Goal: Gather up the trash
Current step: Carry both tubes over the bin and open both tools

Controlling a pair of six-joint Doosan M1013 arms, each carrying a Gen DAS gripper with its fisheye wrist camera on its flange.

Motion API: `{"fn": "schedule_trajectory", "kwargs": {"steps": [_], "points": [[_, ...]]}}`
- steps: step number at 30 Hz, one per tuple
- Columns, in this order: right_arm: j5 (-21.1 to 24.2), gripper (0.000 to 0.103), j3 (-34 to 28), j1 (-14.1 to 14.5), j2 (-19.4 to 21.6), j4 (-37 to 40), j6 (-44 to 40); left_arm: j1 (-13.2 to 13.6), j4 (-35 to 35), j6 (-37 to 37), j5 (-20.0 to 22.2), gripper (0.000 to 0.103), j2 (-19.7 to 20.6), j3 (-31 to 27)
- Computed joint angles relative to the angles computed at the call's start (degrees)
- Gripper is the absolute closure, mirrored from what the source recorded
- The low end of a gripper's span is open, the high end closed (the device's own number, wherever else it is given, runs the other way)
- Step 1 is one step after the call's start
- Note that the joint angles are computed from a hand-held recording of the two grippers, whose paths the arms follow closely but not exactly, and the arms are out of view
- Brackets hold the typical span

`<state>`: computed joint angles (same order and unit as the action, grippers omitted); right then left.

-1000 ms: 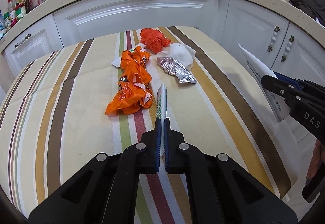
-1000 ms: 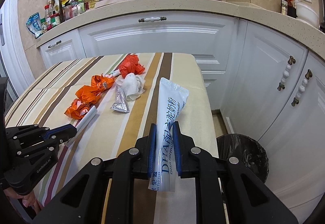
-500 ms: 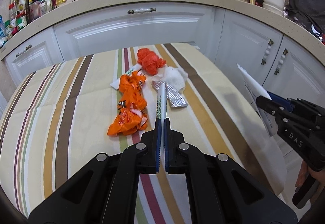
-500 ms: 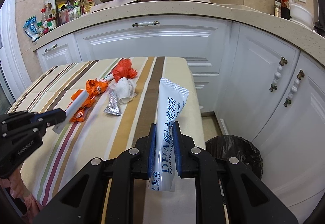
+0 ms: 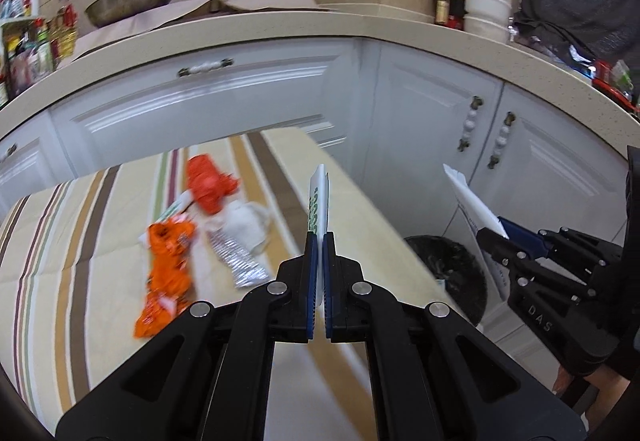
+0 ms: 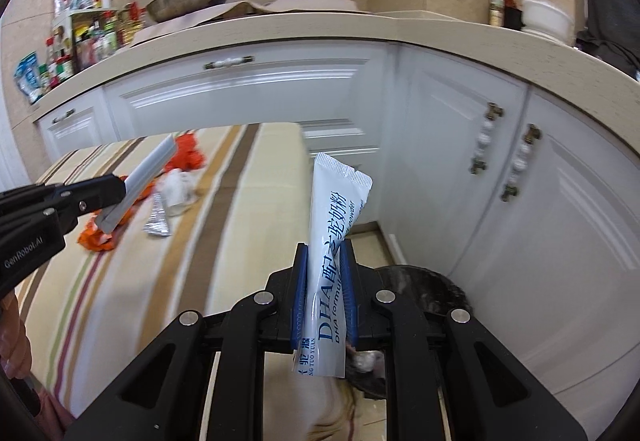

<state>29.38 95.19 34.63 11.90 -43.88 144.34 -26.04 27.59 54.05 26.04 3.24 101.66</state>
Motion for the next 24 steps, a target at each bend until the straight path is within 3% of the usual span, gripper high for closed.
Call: {"fn": "schedule_trajectory", "kwargs": {"steps": [9, 24], "points": [[2.3, 0.086, 1.9, -2.4, -1.3, -5.4, 7.0, -2.9, -3.6, 5.9, -2.0, 0.100, 4.4, -4.5], [3.8, 0.086, 2.9, -5.5, -0.5, -8.1, 11.6, -5.8, -6.3, 11.1, 0.2, 0.100, 11.0, -10.6]]}}
